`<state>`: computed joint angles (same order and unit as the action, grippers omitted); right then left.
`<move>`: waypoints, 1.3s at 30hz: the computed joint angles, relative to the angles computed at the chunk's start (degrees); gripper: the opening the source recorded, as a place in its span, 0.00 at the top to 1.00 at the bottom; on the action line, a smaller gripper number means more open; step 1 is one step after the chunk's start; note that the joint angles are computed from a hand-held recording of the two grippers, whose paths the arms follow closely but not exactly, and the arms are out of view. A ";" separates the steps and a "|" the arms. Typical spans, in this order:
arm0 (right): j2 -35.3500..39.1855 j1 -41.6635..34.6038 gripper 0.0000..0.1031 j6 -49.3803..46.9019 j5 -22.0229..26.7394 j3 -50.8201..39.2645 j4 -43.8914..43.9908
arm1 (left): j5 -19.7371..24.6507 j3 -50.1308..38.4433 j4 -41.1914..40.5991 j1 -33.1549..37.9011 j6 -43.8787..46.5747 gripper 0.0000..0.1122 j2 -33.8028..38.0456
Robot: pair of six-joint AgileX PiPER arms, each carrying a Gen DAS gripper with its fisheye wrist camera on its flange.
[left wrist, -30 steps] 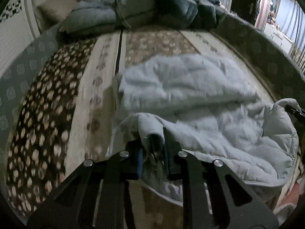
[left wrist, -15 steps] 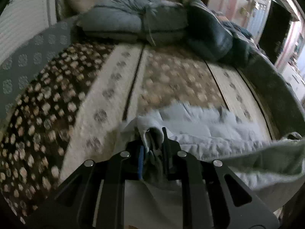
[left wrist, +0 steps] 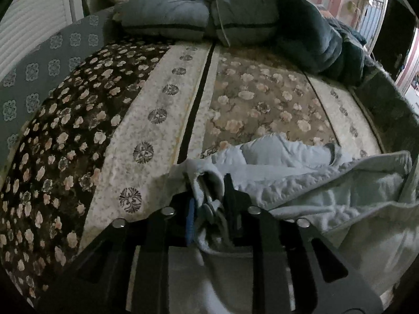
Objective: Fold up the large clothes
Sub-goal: 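Fold the hem over the jacket with both grippers and release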
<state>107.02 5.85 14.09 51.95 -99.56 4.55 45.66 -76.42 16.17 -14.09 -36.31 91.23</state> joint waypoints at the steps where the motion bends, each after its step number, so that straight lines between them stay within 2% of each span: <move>1: -1.08 -1.64 0.72 -1.43 0.70 0.55 3.62 | 0.44 -0.40 -1.76 0.43 0.78 0.72 -0.78; 3: -1.85 -4.21 0.54 -3.42 2.39 0.68 9.55 | 0.47 -0.93 -2.59 0.44 0.16 0.49 -2.41; 4: -2.78 -6.28 0.51 -4.88 3.50 1.15 14.21 | 0.55 -0.92 -0.78 -0.39 -1.66 0.31 -3.29; 5: -3.69 -7.51 0.44 -5.56 4.00 1.57 16.83 | 1.18 -1.22 2.19 -1.92 -4.09 0.24 -4.31; 7: -6.31 -9.02 0.33 -6.01 3.78 3.17 19.44 | 3.59 -3.54 3.39 -4.25 -4.02 0.21 -5.31; 9: -9.75 -9.23 0.16 -5.05 1.77 5.30 17.42 | 7.18 -6.14 6.15 -7.05 -4.67 0.18 -5.54; 11: -12.87 -8.93 0.10 -3.25 0.04 7.41 13.13 | 9.45 -6.34 10.40 -10.38 -6.18 0.11 -7.14; 12: -14.35 -8.96 0.07 -2.85 -0.60 8.93 11.32 | 10.03 -5.42 12.36 -11.85 -6.98 0.11 -8.40; 15: -16.62 -10.06 0.06 -4.86 -1.74 13.91 10.18 | 11.65 -1.41 15.86 -14.39 -8.03 0.11 -11.59; 17: -18.08 -10.76 0.06 -6.68 -4.17 19.17 10.14 | 10.63 3.88 16.10 -14.50 -8.86 0.11 -14.51; 22: -21.49 -12.28 0.06 -19.33 -13.43 32.61 15.53 | 4.47 16.70 12.91 -10.81 -5.25 0.11 -19.30; 26: -23.15 -11.49 0.06 -30.94 -18.75 37.95 21.50 | -1.38 22.58 9.49 -5.82 0.18 0.11 -20.19; 28: -22.92 -10.42 0.06 -33.24 -20.13 38.29 22.81 | -6.16 24.25 3.21 -1.66 6.98 0.11 -20.76; 30: -21.42 -8.80 0.06 -32.88 -20.98 37.20 21.51 | -8.53 24.53 0.51 0.09 10.19 0.11 -20.29; 33: -19.35 -7.23 0.06 -31.96 -22.24 35.88 20.45 | -10.78 24.32 1.17 0.56 10.06 0.11 -18.51; 39: -15.07 -5.89 0.05 -33.44 -23.96 34.27 23.18 | -16.84 26.56 -4.42 2.41 12.60 0.11 -16.00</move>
<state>91.95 -0.04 -19.35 27.99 -65.29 27.73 28.81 -49.87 11.75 -11.68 -23.71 75.24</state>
